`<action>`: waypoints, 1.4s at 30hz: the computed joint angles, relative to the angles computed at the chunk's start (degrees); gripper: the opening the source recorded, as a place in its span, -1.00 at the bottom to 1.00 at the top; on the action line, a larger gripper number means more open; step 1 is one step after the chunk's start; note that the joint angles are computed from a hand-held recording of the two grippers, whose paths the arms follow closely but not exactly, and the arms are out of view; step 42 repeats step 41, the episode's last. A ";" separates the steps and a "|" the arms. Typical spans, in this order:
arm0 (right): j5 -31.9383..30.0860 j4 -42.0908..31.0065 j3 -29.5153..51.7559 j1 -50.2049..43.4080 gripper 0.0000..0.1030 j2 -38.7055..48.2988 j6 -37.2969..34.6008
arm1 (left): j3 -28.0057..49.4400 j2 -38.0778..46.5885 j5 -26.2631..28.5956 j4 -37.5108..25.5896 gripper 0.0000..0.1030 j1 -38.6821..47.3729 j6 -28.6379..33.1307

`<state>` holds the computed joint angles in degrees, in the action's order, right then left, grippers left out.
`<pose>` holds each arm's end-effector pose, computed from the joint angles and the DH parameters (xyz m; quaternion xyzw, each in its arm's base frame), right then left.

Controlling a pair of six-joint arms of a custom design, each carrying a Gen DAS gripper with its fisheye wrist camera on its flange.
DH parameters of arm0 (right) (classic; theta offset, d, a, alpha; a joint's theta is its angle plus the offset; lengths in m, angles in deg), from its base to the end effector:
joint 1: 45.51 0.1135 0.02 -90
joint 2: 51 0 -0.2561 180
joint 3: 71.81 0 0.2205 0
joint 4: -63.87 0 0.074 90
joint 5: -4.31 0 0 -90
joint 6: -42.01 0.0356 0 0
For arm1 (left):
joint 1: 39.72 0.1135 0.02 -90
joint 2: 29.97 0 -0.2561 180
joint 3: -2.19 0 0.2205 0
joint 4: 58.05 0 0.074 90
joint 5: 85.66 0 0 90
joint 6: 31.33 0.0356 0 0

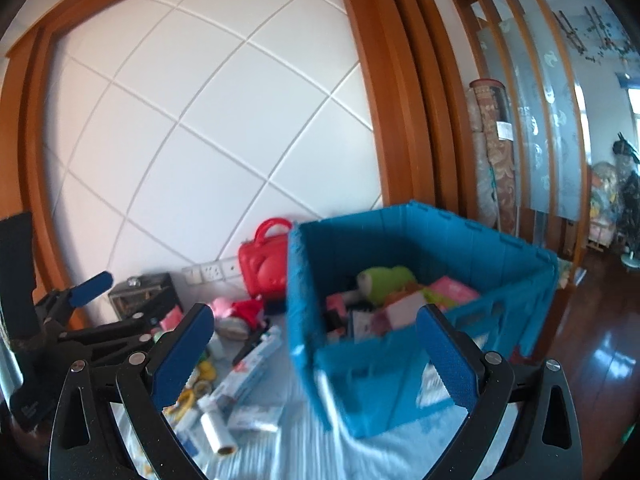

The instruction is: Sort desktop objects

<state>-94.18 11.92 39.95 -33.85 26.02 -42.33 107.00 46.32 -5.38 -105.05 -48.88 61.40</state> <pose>0.2418 0.0553 0.4564 -0.0859 0.7993 0.1480 0.5760 0.2542 -0.0349 0.4330 0.0345 0.8093 0.0360 0.5852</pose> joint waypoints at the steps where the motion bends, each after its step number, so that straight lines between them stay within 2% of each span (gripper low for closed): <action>1: 1.52 -0.88 -1.22 1.49 0.99 -1.24 -0.52 | -1.03 -1.13 0.59 -0.58 0.82 0.28 0.12; 4: 5.13 -3.13 -4.28 4.86 0.99 -5.22 -1.08 | -3.10 -4.12 1.03 -3.07 0.82 0.68 0.53; 11: 6.34 -4.85 -8.94 7.44 0.99 -10.59 -1.48 | -5.32 -10.27 -2.02 -8.07 0.82 -0.13 -3.28; 19: 1.93 -5.96 -13.23 3.33 0.99 -16.63 -5.49 | -5.89 -13.73 -12.19 -13.08 0.82 -8.87 -9.32; 24: -0.90 -6.65 -13.54 0.11 0.99 -16.80 -6.75 | -4.24 -13.78 -15.05 -16.34 0.82 -13.18 -11.49; 27: -3.01 -6.88 -13.64 -2.01 0.99 -16.71 -7.03 | -4.11 -13.70 -19.55 -16.79 0.82 -16.53 -11.97; 32: -5.83 -6.36 -13.59 -4.39 0.99 -16.55 -7.87 | -3.32 -13.49 -21.51 -17.59 0.82 -18.26 -12.72; 42: -7.61 -6.53 -12.70 -4.16 0.99 -16.29 -8.72 | -3.79 -15.04 -29.54 -17.95 0.82 -22.32 -13.57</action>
